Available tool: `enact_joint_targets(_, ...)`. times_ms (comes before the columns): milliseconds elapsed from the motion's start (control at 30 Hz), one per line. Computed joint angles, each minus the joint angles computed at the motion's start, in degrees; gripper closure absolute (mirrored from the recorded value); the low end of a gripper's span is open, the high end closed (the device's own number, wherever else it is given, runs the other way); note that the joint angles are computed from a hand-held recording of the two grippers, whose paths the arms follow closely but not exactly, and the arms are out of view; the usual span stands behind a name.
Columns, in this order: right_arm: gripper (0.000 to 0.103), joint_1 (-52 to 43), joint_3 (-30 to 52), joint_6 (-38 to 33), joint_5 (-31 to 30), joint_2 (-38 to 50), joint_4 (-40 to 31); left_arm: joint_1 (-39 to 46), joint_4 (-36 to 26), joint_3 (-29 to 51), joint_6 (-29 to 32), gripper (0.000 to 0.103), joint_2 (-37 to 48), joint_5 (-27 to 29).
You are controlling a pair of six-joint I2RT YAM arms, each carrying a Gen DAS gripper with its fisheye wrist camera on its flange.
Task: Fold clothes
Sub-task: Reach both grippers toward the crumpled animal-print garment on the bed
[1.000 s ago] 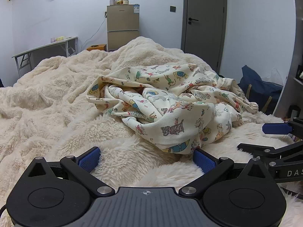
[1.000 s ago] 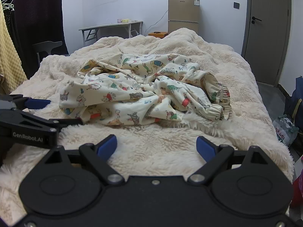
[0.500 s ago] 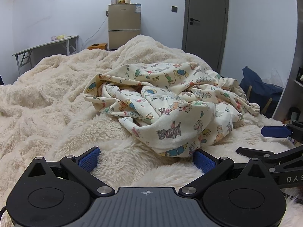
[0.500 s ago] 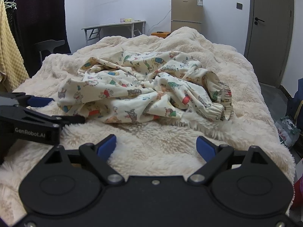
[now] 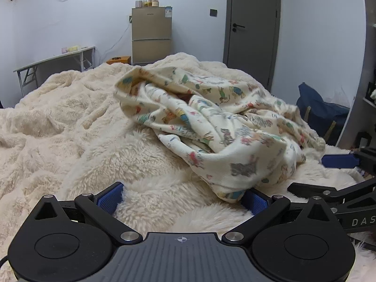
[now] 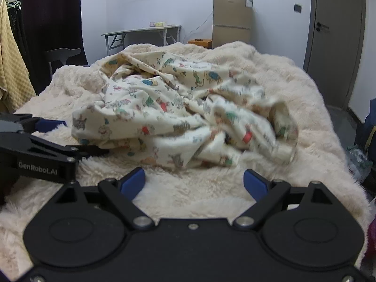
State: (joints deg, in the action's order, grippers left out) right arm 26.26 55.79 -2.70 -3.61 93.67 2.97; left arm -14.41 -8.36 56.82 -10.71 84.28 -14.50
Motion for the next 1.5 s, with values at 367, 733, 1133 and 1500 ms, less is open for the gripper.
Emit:
enact_joint_targets(367, 0.012, 0.6, -1.2, 0.2, -0.1, -0.1, 2.2, 0.0, 1.6, -0.5, 0.4, 0.000, -0.6, 0.6)
enact_joint_targets(733, 0.012, -2.7, 1.3, 1.4, -5.7, 0.0, -0.2, 0.6, 1.3, -1.2, -0.9, 0.000, -2.7, -0.3)
enact_joint_targets(1133, 0.012, -16.0, 11.1, 5.7, -19.2, 4.1, -8.4, 0.8, -0.1, -0.5, -0.9, 0.000, -3.5, 1.6)
enact_joint_targets(1500, 0.000, -15.6, 7.4, 1.0, -19.8, 3.2, 1.0, 1.7, -1.0, 0.7, -0.1, 0.000, -2.2, 2.2)
